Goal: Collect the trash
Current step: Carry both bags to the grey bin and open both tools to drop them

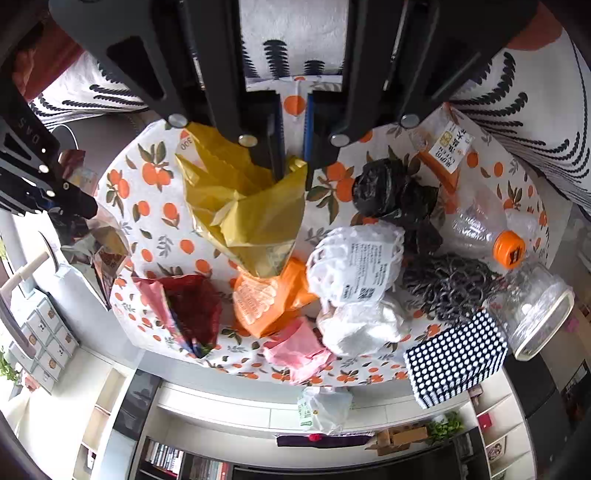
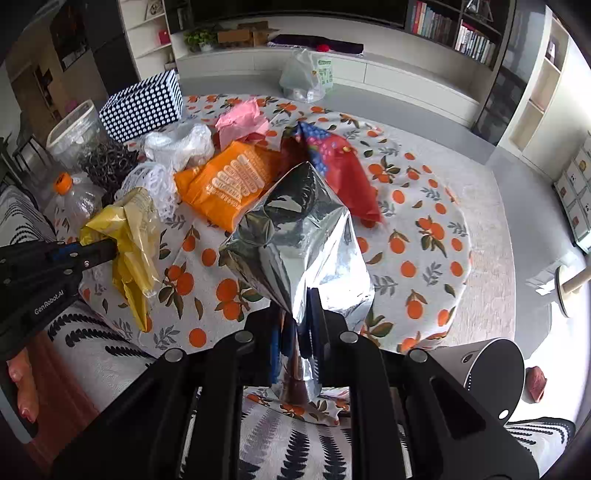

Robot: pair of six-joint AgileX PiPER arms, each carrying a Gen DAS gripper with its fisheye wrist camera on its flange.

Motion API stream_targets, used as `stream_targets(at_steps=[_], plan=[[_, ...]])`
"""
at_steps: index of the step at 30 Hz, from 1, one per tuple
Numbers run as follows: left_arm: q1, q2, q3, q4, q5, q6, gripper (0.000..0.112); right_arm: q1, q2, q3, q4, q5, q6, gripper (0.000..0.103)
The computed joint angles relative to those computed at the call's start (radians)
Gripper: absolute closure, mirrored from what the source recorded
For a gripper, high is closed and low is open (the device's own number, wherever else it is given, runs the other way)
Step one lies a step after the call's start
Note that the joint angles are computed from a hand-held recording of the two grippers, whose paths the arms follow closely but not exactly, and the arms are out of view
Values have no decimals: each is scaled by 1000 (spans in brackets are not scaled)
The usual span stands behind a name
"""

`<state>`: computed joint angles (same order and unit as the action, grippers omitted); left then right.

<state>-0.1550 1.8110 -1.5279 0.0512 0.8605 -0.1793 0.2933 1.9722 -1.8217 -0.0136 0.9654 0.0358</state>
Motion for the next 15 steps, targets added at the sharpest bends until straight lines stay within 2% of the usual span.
stream_targets(at_steps=[7,15], plan=[[-156,60,-178,25,70,-17,103,-128,-154,60,2,19,-26,90],[-349,244,-523,15,192,-10,103,-385,-324,168,40,28,-111,90]])
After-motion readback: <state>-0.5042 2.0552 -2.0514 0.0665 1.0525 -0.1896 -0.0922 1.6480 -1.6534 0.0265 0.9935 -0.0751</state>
